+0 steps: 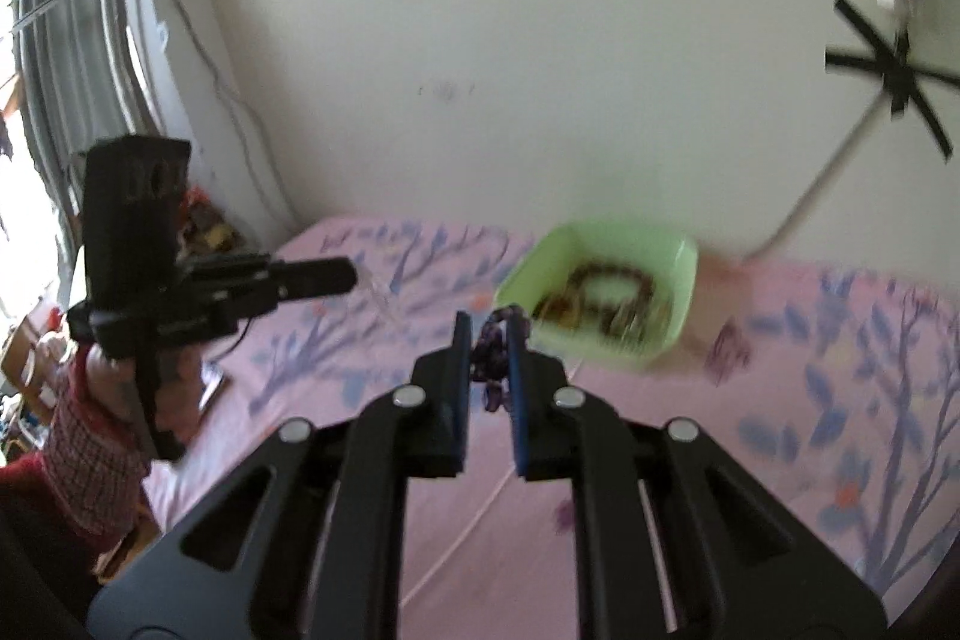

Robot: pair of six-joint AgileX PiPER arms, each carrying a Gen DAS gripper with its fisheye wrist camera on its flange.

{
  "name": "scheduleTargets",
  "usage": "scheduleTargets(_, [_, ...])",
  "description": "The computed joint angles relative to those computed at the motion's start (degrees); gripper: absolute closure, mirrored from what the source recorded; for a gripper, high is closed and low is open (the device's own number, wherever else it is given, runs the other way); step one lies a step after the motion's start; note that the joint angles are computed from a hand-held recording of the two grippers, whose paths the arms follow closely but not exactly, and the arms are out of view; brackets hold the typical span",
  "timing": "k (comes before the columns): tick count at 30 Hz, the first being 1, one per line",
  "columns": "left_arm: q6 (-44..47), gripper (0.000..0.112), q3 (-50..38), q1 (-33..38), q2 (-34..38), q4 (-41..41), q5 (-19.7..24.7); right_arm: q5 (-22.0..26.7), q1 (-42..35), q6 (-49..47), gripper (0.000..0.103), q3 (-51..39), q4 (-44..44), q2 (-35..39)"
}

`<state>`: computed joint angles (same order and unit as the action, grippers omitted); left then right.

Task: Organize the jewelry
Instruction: 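Carry the purple necklace over the green tray and open the right gripper while the left follows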

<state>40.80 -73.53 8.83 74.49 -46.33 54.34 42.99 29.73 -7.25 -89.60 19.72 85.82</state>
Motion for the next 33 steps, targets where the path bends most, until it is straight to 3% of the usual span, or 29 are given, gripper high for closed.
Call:
scheduleTargets(8, [-11.8,0.098,-21.2,-8.5,16.0,10.9,-4.5,9.7,-4.4,2.3,0.093,-28.3,-2.6,18.0])
scheduleTargets(12, [-15.9,0.098,-27.6,-9.9,24.0,14.8,-5.9,11.9,-5.5,2.4,0.092,-34.9,-2.7,25.5])
scheduleTargets(14, [-19.1,0.098,-29.3,-10.9,28.1,18.3,-6.6,10.6,-6.2,1.2,0.091,-34.6,-1.1,27.8])
scheduleTargets(15, [-21.4,0.098,-31.0,-11.4,30.7,20.6,-5.5,9.8,-6.1,1.4,0.069,-34.9,-1.7,29.5])
scheduleTargets(17, [-25.9,0.098,-35.1,-12.0,35.6,24.2,-0.8,3.8,-5.1,3.0,0.019,-29.5,-5.5,28.6])
scheduleTargets(18, [-26.8,0.098,-35.5,-11.9,36.9,24.0,0.3,1.2,-4.6,3.2,0.018,-27.0,-6.9,27.7])
scheduleTargets(21, [-25.5,0.098,-30.9,-11.5,35.8,21.9,-2.5,-1.2,-5.0,2.5,0.018,-23.2,-6.4,26.4])
scheduleTargets(25, [-22.6,0.098,-19.7,-10.3,27.7,16.8,-10.1,-6.5,-6.8,0.5,0.018,-12.6,0.3,20.1])
scheduleTargets(29, [-24.1,0.094,-13.6,-10.7,22.1,16.8,-11.3,-12.3,-6.7,-0.9,0.018,1.7,6.3,12.3])
scheduleTargets(31, [-23.0,0.094,-6.0,-11.0,16.7,15.9,-15.1,-15.8,-5.4,-1.0,0.018,10.8,9.3,7.3])
scheduleTargets(33, [-25.7,0.093,1.7,-13.1,11.1,19.7,-19.8,-19.2,-3.2,3.2,0.018,18.6,6.4,3.1])
